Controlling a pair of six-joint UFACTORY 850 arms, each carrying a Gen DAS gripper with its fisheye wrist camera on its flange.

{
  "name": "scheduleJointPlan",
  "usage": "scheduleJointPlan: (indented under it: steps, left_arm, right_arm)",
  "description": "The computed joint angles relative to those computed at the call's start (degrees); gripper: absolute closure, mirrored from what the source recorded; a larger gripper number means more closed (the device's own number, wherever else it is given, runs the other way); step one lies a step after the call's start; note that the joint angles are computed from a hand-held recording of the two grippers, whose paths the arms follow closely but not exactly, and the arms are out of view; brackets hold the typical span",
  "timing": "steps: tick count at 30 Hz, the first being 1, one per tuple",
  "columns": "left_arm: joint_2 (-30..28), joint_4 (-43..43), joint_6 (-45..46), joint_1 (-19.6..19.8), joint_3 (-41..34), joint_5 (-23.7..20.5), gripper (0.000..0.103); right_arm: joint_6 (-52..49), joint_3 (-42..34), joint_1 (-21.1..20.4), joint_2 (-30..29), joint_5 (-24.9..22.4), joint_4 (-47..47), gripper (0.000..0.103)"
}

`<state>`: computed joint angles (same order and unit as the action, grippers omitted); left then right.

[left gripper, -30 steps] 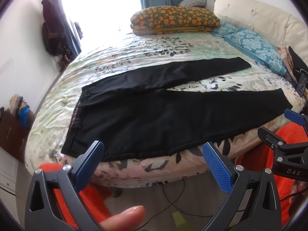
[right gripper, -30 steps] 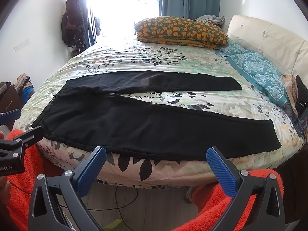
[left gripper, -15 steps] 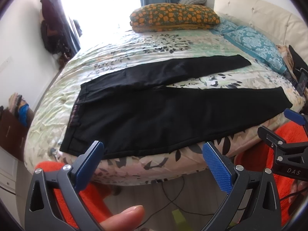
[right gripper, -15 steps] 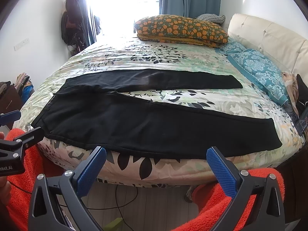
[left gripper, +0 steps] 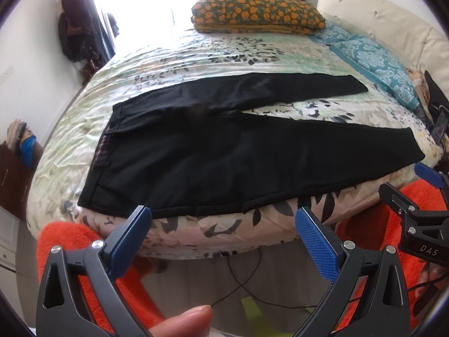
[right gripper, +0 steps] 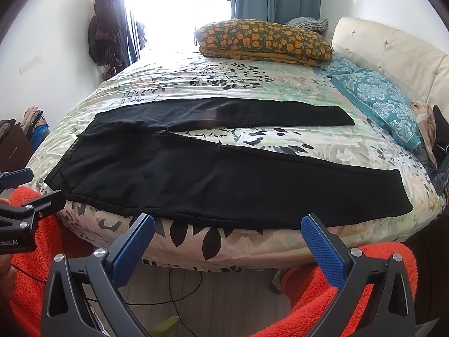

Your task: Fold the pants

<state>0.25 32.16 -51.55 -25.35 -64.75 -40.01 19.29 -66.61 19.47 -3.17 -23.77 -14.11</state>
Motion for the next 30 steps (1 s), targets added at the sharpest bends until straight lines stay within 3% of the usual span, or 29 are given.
scheduleJointPlan:
  steps: [11,17,21,25,28,30]
  left_arm:
    - [-3.2,-6.8,5.1,2.6,-0.8,0.0,0.001]
    - [-8.5,-2.0,4.8,5.9,-5.3,1.7,0.001]
    - [-16.5,1.6,4.8,10.2,-14.4,3.6,0.001]
    - [-28.6,2.8,5.0,13.8,-28.6,3.0,0.001]
    - [-40.5,4.5,4.7,15.1,-42.1,-2.3,0.001]
    - [-49.7,4.1,7.4,15.8,-52.7,-10.1,0.001]
  right_arm:
    - [-5.8,-1.4,-1.7,-2.9,-1.8,8.4,0.0]
    - [-8.5,-2.5,-2.5,-5.1,-3.0,12.5,0.0]
    - [-10.4,-3.8,-2.7,-7.1,-4.2,14.6,0.0]
    - [-13.2,-5.1,-3.5,-8.8,-4.3,18.2,0.0]
    - [-16.1,-7.3,-4.8,-10.7,-4.6,21.7,0.0]
    - [-20.3,-10.5,-6.5,-12.9,-5.3,24.9,0.0]
